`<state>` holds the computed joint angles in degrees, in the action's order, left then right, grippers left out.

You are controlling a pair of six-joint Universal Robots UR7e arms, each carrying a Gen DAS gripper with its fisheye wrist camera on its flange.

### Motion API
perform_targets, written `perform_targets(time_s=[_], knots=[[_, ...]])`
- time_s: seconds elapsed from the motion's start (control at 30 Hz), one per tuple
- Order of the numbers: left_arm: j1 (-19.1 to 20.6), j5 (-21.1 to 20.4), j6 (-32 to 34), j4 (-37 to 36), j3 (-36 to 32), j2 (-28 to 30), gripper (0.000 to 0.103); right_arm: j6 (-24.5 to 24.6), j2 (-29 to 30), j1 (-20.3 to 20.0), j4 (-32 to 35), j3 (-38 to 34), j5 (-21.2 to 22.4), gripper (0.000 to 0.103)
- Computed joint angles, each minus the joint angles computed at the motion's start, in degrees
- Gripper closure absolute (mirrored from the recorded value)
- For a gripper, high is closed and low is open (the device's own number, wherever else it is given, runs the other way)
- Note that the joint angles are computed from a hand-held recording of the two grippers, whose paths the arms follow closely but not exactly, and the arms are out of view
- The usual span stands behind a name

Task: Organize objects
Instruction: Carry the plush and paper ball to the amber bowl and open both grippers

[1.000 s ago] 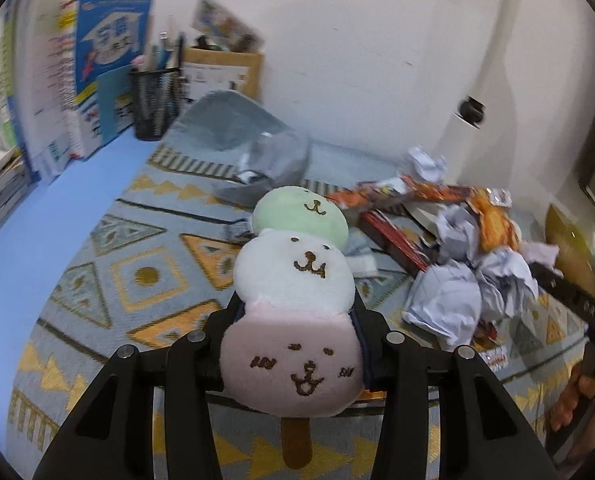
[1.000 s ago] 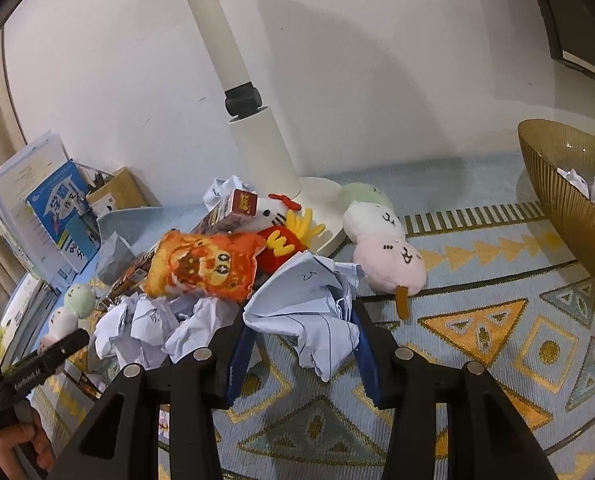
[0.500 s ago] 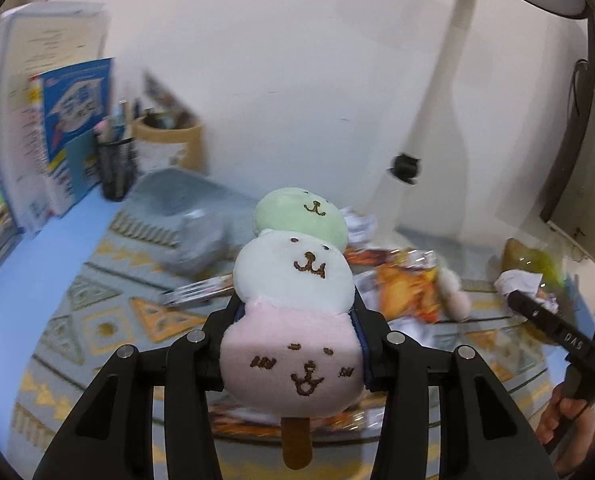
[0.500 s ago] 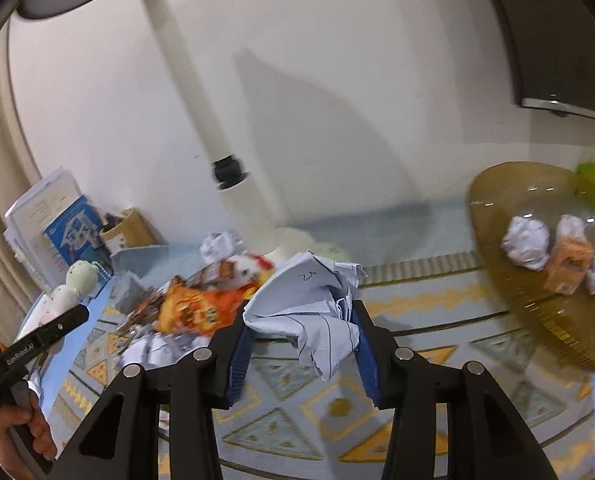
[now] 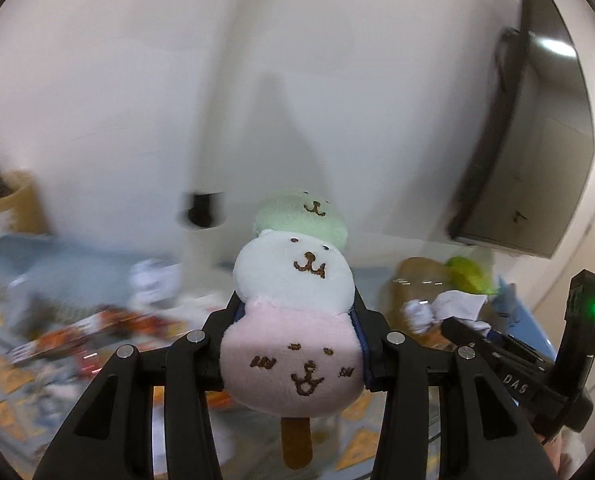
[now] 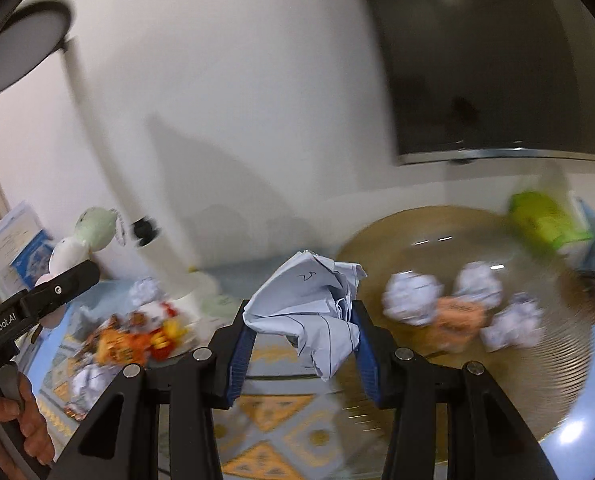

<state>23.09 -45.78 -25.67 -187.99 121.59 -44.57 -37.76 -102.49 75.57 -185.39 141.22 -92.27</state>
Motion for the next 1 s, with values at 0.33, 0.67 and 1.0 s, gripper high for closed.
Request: perform_targets(time_s=[0.33, 0.67, 1.0], knots=[[0.6, -10.7, 7.9, 5.2, -18.0, 15.2, 0.061, 0.4, -2.4, -7.3, 3.2, -5.2, -1.7, 0.058], [1.1, -15.5, 7.5, 8.8, -24.5, 22.0, 0.061, -0.4, -2.6, -11.8, 4.6, -6.8, -2.1, 0.058], [0.9, -14.2, 7.5, 7.8, -24.5, 22.0, 0.001, 7.0, -5.3, -15.2, 9.2, -8.2, 2.7, 0.000]])
